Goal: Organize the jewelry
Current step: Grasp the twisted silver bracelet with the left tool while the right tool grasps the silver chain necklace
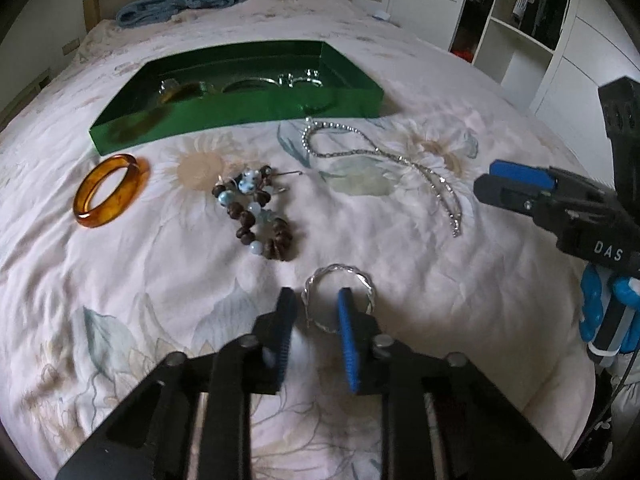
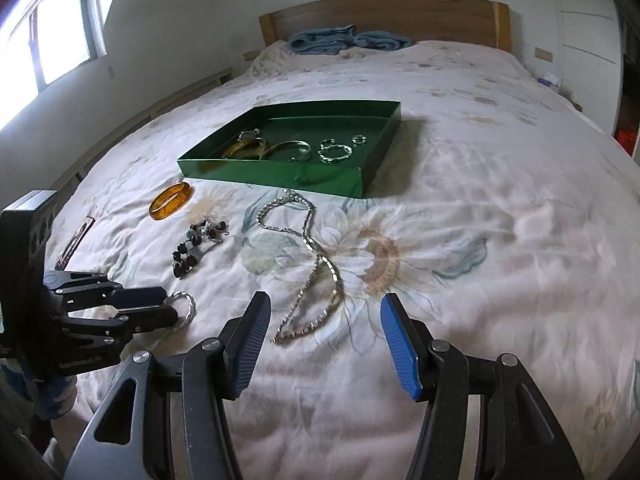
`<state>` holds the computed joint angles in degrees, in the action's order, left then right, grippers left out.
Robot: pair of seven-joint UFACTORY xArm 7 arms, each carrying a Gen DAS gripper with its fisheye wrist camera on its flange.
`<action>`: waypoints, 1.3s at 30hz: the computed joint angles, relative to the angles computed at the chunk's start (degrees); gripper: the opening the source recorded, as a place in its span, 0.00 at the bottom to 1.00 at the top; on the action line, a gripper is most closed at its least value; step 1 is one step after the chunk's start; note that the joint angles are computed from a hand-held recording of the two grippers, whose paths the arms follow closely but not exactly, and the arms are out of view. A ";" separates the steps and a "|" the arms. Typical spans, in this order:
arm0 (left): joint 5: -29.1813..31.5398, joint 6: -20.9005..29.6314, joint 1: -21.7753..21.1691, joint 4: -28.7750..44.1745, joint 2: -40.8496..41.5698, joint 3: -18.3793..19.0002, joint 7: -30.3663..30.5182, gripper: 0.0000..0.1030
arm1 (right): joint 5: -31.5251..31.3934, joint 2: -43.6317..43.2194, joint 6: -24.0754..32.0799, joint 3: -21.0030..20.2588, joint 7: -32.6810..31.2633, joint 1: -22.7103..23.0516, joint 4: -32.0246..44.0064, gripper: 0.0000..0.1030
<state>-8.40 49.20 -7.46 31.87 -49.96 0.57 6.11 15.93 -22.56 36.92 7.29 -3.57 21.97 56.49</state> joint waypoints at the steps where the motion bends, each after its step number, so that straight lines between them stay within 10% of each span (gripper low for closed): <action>1: 0.10 0.50 -0.05 0.45 0.67 0.14 0.18 0.14 | -0.07 0.42 0.06 0.01 -0.24 0.10 0.39 0.55; 13: 3.16 5.41 0.25 5.34 8.34 -1.22 2.08 0.13 | -2.49 10.30 4.29 1.51 -3.79 -0.03 9.44 0.55; 33: 4.48 -0.72 0.63 1.39 6.77 -3.05 2.17 0.08 | -4.82 20.31 12.88 2.93 -4.27 -1.62 18.04 0.54; 39: 8.34 -2.11 0.96 0.46 5.29 -6.36 -1.44 0.05 | -6.06 17.39 9.91 2.96 -1.13 -1.49 14.98 0.17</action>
<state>-0.05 47.10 -6.50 32.34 -44.68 -5.79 4.67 9.86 -5.17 46.82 10.26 -4.70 20.48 71.47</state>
